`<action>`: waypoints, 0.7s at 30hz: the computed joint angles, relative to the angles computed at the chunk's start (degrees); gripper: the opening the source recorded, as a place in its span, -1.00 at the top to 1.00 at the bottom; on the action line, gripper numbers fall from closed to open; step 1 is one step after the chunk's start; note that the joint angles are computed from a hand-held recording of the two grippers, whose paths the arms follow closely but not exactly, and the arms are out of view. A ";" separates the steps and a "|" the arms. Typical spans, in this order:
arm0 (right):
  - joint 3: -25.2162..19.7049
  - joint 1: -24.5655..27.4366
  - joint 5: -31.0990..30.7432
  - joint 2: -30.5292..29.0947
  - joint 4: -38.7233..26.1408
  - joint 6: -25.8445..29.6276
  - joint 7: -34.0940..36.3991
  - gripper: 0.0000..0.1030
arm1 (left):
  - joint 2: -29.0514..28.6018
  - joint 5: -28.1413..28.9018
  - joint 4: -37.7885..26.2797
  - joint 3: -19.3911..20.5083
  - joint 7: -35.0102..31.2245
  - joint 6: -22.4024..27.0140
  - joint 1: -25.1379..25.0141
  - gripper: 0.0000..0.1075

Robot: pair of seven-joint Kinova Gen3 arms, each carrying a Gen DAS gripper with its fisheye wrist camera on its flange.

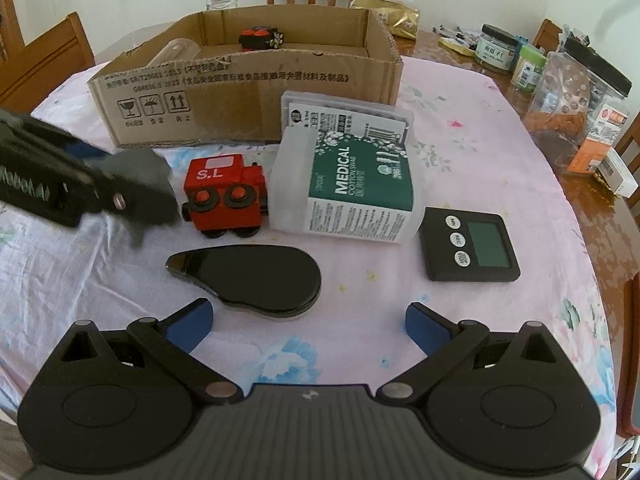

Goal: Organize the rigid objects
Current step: 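Grasp the grey elephant toy with the left gripper while the right grasps the black oval case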

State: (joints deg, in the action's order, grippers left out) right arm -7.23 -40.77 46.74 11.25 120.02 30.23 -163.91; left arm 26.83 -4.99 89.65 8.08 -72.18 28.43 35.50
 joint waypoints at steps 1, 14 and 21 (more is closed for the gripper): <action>-0.59 0.62 -1.63 -0.08 -0.33 0.07 2.20 -1.00 | -0.67 -1.98 0.38 -2.48 2.14 0.39 2.19 -0.37; 0.81 -3.28 0.37 2.45 -2.82 -0.79 1.11 -1.00 | -1.15 -14.05 3.89 -5.59 12.59 2.88 6.39 -0.69; 1.96 -5.32 3.32 3.85 -3.79 -0.32 -3.20 -1.00 | -1.09 -13.66 5.09 -3.86 10.05 2.18 4.71 -0.81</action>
State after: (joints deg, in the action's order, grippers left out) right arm -5.27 -46.09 50.07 15.10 116.24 29.91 -167.11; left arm 25.74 -18.65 94.75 4.22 -62.13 30.61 40.21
